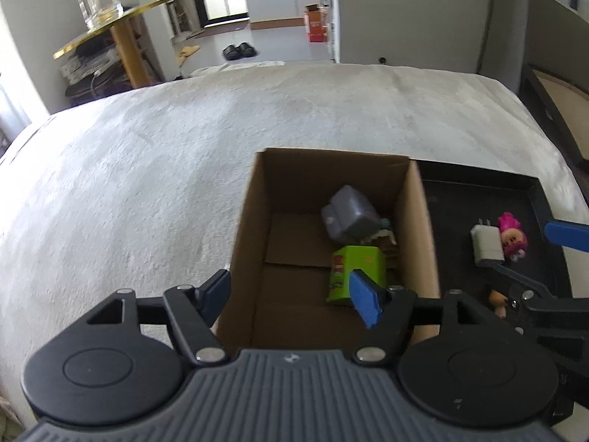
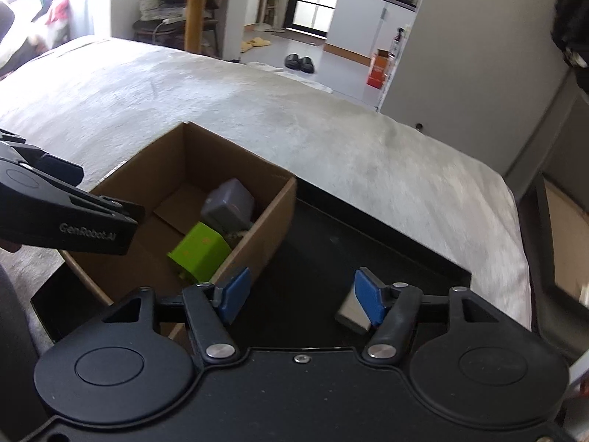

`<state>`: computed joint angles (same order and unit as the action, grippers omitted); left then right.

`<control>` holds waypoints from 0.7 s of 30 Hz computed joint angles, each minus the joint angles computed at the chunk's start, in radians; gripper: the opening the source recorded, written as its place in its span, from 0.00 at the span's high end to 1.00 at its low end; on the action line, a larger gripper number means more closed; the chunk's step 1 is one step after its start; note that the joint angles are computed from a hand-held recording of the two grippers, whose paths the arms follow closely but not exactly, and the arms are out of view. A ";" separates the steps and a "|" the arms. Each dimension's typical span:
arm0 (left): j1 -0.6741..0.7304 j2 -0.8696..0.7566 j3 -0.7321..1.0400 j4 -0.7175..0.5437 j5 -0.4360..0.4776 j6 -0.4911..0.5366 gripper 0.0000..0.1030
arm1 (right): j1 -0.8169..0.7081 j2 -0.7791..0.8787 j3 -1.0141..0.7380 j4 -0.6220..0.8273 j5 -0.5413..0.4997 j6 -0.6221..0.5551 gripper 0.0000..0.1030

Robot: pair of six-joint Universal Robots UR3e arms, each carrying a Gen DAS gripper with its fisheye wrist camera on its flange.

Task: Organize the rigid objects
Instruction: 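Move the right gripper back to the brown-haired figure on the tray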

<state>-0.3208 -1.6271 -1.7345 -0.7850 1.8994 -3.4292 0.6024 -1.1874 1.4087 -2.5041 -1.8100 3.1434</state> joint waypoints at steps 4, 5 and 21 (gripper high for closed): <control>-0.053 -0.034 0.036 -0.014 0.023 0.002 0.32 | -0.030 -0.068 0.113 -0.048 0.018 0.034 0.34; -0.061 -0.040 0.042 -0.019 0.027 0.002 0.32 | -0.035 -0.084 0.141 -0.067 0.017 0.040 0.29; -0.125 -0.048 0.081 -0.101 0.043 -0.027 0.12 | -0.136 -0.239 0.480 -0.327 0.100 0.129 0.09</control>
<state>-0.4460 -1.6753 -1.6536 -0.8855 1.9424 -3.4560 0.4665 -1.4269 1.8883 -2.8312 -1.7099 3.2729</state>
